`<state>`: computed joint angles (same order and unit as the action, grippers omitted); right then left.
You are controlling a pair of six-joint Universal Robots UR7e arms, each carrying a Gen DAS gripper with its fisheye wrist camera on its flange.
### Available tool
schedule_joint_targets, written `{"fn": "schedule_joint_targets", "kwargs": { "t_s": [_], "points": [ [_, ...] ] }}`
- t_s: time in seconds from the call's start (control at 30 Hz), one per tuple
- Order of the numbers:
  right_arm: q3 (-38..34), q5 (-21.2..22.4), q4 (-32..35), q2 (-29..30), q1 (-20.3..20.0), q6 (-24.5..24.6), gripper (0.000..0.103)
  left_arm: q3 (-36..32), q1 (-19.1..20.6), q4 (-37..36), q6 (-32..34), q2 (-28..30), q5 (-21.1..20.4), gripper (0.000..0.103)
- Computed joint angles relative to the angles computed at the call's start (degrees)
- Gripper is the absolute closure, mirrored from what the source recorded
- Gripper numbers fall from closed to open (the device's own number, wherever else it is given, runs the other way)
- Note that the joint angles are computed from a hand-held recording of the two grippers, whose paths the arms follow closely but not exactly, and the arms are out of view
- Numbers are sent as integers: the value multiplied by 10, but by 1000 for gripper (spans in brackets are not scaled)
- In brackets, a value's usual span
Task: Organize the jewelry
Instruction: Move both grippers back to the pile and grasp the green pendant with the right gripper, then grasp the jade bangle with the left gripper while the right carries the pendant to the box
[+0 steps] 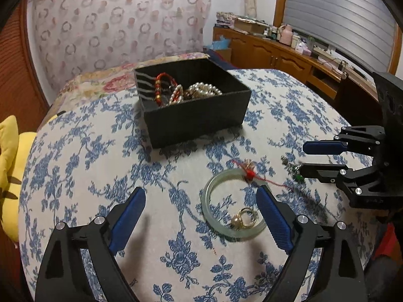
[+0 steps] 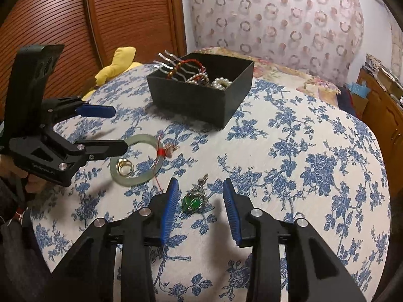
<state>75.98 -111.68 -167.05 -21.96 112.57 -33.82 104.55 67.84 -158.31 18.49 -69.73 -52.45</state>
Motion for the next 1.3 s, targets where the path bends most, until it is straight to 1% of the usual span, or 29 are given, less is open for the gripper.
{"fn": "schedule_joint_targets", "kwargs": {
  "t_s": [0.2, 0.37, 0.4, 0.47, 0.57, 0.8, 0.97, 1.1, 1.17, 1.2, 1.23, 1.3],
  "points": [
    [-9, -22, 14, 10, 3, -16, 64, 3, 2, 13, -10, -3, 0, 17],
    [-10, -24, 13, 13, 2, -20, 64, 7, 0, 27, -13, -6, -9, 15],
    [-10, -29, 7, 15, 3, -24, 69, 8, -1, 29, -12, -5, -11, 15],
    [-10, -33, 0, 16, 3, -33, 82, 9, -3, 32, -10, -4, -15, 12],
    [-8, -26, -2, 12, 1, -32, 84, 6, -4, 36, -8, 2, -16, 12],
    [2, -9, -26, 0, -3, -29, 84, -6, -5, 53, -9, 20, -4, 12],
    [2, -7, -31, -2, -6, -27, 84, -7, -10, 45, 2, 30, 18, 11],
    [4, -4, -33, -3, -8, -26, 84, -6, -12, 38, 13, 34, 21, 11],
    [6, -3, -35, -4, -9, -26, 84, -5, -12, 38, 17, 33, 17, 17],
    [5, -2, -36, -4, -9, -25, 84, -3, -12, 34, 23, 30, 11, 28],
    [7, -2, -37, -5, -9, -25, 84, -2, -13, 33, 25, 28, 8, 34],
    [8, 0, -39, -5, -10, -24, 84, -2, -14, 33, 24, 28, 13, 34]
  ]
}}
